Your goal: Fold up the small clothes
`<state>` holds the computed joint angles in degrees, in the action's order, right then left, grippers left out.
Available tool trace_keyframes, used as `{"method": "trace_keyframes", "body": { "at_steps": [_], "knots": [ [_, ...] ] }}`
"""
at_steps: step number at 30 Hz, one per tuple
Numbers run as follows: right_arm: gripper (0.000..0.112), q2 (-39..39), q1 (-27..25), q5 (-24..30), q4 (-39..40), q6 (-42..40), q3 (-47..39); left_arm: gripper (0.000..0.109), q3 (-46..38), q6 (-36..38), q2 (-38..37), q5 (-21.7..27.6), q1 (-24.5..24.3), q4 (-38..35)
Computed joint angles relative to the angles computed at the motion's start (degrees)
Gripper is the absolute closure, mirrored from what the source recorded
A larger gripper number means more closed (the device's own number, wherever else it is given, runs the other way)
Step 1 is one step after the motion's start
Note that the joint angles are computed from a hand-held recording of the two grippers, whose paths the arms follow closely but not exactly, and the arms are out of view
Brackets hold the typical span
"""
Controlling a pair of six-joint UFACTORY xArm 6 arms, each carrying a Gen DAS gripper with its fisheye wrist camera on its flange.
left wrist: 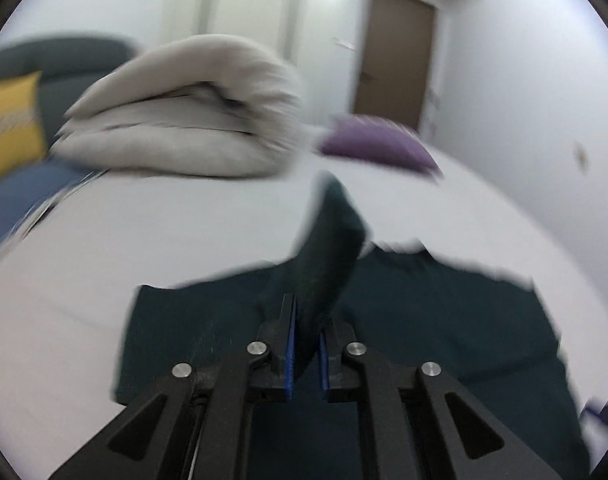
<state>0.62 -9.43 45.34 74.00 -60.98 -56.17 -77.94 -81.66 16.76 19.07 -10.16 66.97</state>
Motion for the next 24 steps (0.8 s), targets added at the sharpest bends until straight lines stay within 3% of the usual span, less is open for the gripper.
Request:
{"method": "trace_keyframes", "body": {
  "at_steps": [3,6,9,11,12,17,19,24],
  "knots": [
    [0.024,1.3,-1.1,0.0,-0.7,0.1,-1.0,0.098,-6.6,10.1,7.7,4.4,-4.9,-5.7],
    [0.024,3.0,-1.3,0.0,-1.9,1.4,-2.4,0.093,-8.4,13.3,10.6,5.4,-6.2,-8.6],
    [0.024,6.1,-0.2,1.5,-4.0,4.3,-5.6,0.064,-9.3,15.9,11.9,6.8,-6.6,-11.1],
    [0.024,8.9,0.7,4.1,-4.1,5.3,-9.0,0.038,-7.3,14.8,10.5,7.0,-6.4,-10.0],
    [0.024,11.6,1.5,6.3,-5.0,7.6,-12.2,0.034,-5.9,13.5,9.5,6.8,-6.4,-9.2],
    [0.026,22.6,5.5,14.3,-8.2,16.8,-26.4,0.027,4.6,9.5,2.9,1.6,-5.0,-9.6],
    [0.031,27.7,7.6,16.4,-10.9,21.8,-32.6,0.027,7.5,8.5,1.1,0.4,-4.4,-9.7],
    [0.041,34.6,12.8,16.2,-18.0,31.2,-40.4,0.027,14.2,2.4,-4.0,-4.1,-2.3,-6.0]
  ]
}}
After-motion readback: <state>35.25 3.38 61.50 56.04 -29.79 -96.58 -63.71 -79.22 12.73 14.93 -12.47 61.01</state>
